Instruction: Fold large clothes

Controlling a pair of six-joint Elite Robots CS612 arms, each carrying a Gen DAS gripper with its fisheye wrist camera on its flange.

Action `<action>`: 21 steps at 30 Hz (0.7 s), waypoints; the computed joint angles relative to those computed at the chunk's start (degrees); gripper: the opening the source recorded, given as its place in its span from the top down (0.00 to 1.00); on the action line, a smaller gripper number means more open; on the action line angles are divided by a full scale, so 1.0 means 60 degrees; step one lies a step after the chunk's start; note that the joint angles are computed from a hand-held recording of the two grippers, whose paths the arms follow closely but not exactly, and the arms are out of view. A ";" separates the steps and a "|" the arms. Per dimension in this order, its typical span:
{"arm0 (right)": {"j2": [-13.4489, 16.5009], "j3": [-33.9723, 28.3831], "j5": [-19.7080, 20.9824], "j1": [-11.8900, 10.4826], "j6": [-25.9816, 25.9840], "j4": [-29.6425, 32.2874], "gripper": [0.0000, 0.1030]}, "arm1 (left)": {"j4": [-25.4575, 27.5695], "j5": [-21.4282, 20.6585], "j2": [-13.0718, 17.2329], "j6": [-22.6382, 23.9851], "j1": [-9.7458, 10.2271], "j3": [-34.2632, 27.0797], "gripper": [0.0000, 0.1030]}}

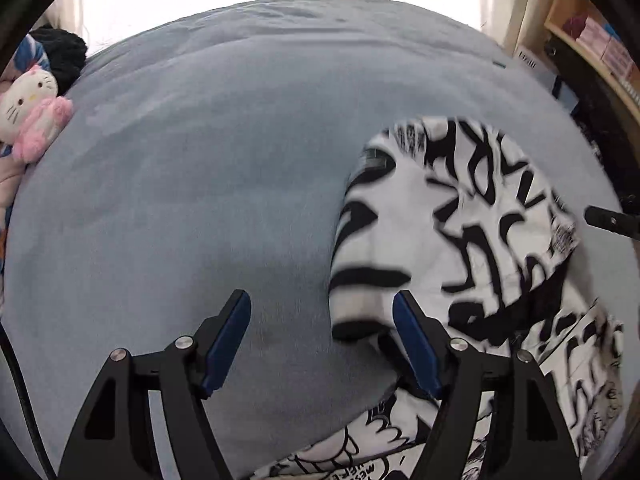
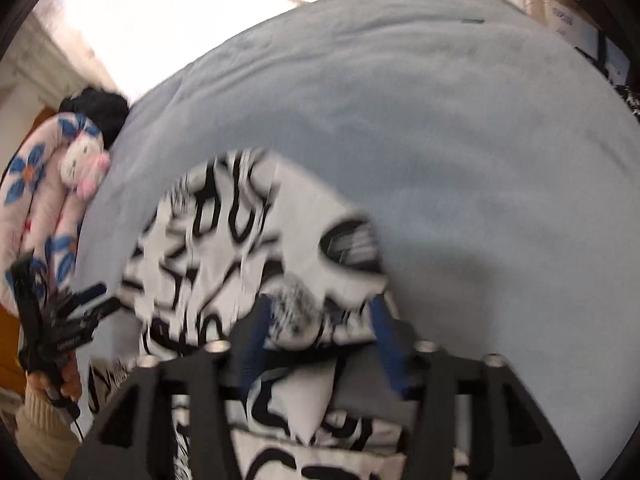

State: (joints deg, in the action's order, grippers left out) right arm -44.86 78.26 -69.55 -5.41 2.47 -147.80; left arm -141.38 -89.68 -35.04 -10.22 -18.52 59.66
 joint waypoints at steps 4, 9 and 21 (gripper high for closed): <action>0.0664 -0.1216 0.0142 0.0029 0.0167 0.1138 0.37 | 0.1008 -0.0647 0.0664 -0.0353 0.0140 -0.1253 0.27; 0.1346 -0.2334 -0.0092 0.0216 -0.0267 0.1906 0.37 | 0.2474 -0.1365 0.1660 -0.0276 0.0238 -0.2918 0.26; 0.1469 -0.2145 -0.0351 0.0530 -0.2224 0.0915 0.89 | 0.1083 -0.1992 0.1422 0.1127 0.0193 -0.2159 0.94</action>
